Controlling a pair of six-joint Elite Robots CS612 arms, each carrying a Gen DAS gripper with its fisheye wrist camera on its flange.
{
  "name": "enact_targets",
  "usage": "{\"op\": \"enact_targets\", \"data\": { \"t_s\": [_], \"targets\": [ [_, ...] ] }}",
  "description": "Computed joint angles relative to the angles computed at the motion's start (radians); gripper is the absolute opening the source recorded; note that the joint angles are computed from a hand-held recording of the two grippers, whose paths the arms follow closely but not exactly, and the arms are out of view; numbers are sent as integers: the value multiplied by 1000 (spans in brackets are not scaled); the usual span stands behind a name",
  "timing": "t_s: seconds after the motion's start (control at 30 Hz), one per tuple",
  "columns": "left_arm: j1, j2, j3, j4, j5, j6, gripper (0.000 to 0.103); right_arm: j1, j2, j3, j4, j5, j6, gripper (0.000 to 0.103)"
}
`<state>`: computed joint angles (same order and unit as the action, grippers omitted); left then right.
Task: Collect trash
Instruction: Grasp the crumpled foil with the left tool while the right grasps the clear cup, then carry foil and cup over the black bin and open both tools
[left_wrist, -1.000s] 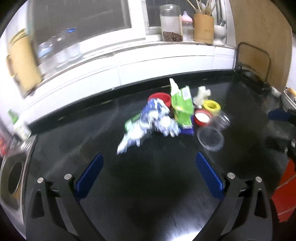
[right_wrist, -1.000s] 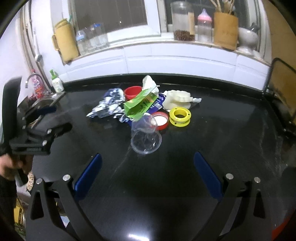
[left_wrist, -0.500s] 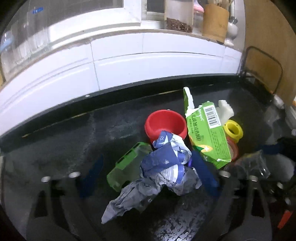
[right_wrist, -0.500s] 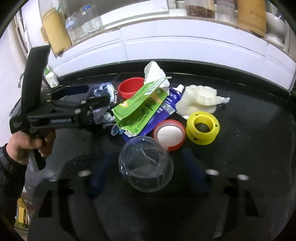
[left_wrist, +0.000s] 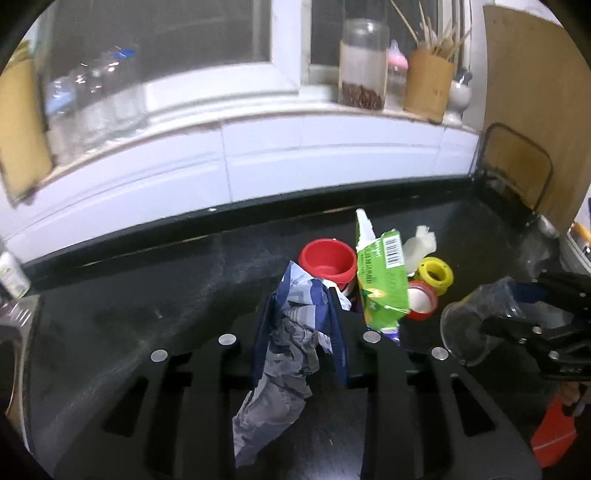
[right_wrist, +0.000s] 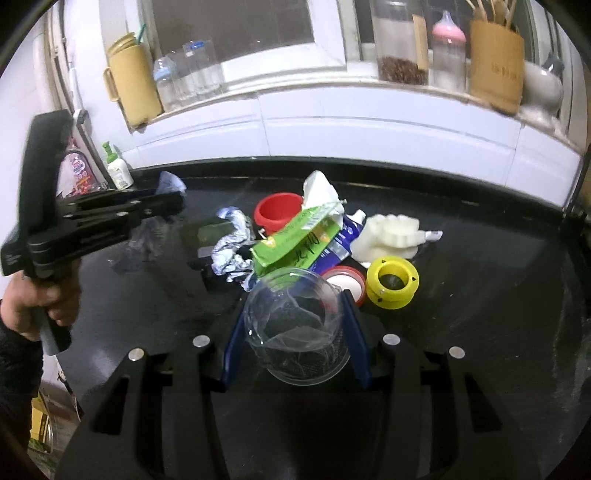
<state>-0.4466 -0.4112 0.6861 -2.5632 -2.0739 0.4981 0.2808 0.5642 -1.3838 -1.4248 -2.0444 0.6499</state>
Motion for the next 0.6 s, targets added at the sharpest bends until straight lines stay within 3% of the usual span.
{"op": "enact_targets", "data": {
  "t_s": [0.1, 0.33, 0.6],
  "targets": [
    [10, -68, 119, -81, 26, -17, 29, 12, -8, -3, 11, -17, -8, 47],
    [37, -210, 413, -266, 176, -59, 29, 50, -25, 17, 9, -31, -28, 47],
    [85, -289, 609, -335, 222, -145, 29, 101, -29, 47, -7, -10, -30, 47]
  ]
}}
